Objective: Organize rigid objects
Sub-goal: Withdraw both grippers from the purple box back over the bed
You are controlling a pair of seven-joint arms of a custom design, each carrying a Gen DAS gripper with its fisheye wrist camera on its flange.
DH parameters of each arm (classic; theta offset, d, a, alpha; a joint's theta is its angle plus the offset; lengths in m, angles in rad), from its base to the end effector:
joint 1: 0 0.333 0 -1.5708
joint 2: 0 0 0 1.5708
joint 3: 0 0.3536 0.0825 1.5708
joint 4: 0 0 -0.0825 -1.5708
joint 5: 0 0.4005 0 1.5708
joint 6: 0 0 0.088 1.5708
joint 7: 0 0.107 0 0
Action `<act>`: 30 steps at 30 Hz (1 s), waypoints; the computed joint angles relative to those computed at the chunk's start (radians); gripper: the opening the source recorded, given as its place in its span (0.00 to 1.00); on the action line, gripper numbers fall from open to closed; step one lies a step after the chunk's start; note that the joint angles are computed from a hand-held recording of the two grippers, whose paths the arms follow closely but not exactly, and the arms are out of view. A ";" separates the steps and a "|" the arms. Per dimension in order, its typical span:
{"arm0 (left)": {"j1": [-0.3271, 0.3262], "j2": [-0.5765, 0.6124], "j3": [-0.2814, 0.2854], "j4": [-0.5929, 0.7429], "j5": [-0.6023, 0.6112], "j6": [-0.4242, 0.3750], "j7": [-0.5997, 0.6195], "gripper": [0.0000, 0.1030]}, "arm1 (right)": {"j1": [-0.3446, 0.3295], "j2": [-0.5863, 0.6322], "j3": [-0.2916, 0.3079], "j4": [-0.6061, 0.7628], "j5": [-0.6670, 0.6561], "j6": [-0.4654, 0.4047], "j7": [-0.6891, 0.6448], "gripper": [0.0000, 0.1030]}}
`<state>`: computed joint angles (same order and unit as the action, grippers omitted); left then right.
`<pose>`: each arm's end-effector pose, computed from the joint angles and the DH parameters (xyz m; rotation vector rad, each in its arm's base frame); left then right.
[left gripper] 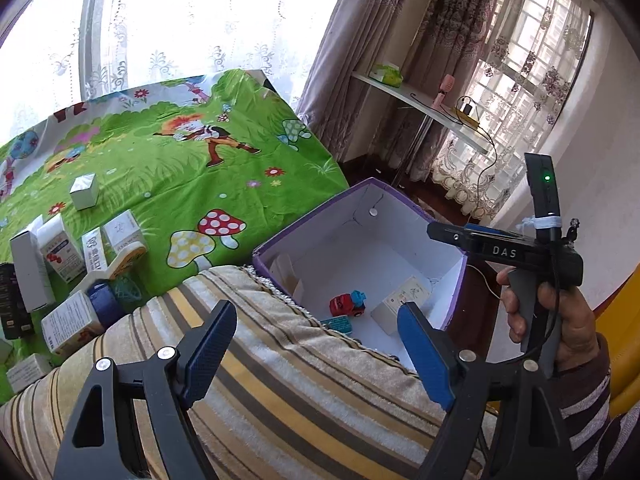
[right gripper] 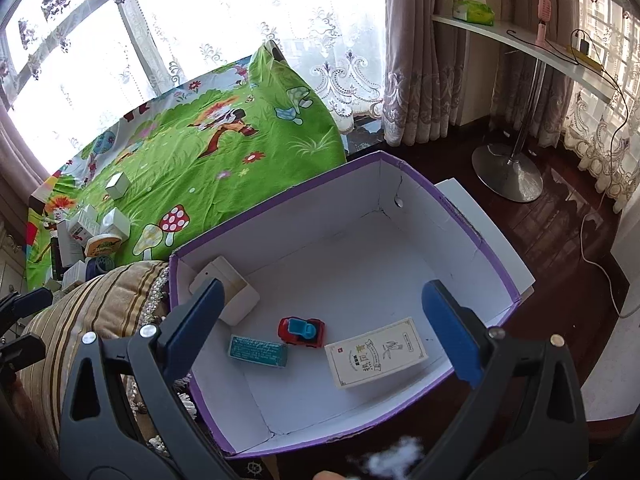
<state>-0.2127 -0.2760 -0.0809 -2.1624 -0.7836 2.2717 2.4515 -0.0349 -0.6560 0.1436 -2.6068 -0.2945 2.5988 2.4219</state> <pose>0.4854 -0.1695 0.5898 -1.1307 2.6809 -1.1569 0.3846 0.0559 0.5553 -1.2642 2.2308 -0.6601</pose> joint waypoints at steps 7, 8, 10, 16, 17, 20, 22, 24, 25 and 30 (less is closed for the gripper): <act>0.043 0.002 0.034 -0.006 -0.010 0.012 -0.027 0.81 | 0.031 0.049 0.014 0.047 0.003 0.023 -0.014 0.97; 0.050 0.000 0.042 -0.006 -0.017 0.010 -0.022 0.81 | 0.036 0.059 0.018 0.057 0.000 0.023 -0.018 0.97; 0.068 -0.001 0.052 -0.011 -0.021 0.019 -0.024 0.81 | 0.063 0.080 0.010 0.074 0.010 0.036 -0.040 0.97; 0.132 0.015 0.081 -0.006 -0.016 0.033 -0.061 0.81 | 0.117 0.155 0.006 0.135 0.040 0.046 -0.088 0.97; 0.143 0.016 0.083 -0.006 -0.010 0.040 -0.066 0.81 | 0.126 0.168 0.005 0.146 0.044 0.046 -0.096 0.97; 0.169 0.024 0.091 -0.004 0.005 0.054 -0.083 0.81 | 0.148 0.206 0.007 0.181 0.050 0.044 -0.117 0.97; 0.186 0.035 0.098 0.003 0.013 0.050 -0.103 0.81 | 0.162 0.230 0.009 0.205 0.051 0.041 -0.129 0.97; 0.203 0.046 0.105 0.009 0.014 0.050 -0.113 0.81 | 0.176 0.256 0.009 0.229 0.053 0.038 -0.142 0.97; 0.211 0.050 0.107 0.012 0.013 0.054 -0.116 0.81 | 0.185 0.270 0.008 0.243 0.055 0.037 -0.150 0.97; 0.250 0.078 0.110 0.034 0.030 0.082 -0.150 0.81 | 0.229 0.337 0.002 0.310 0.072 0.027 -0.199 0.97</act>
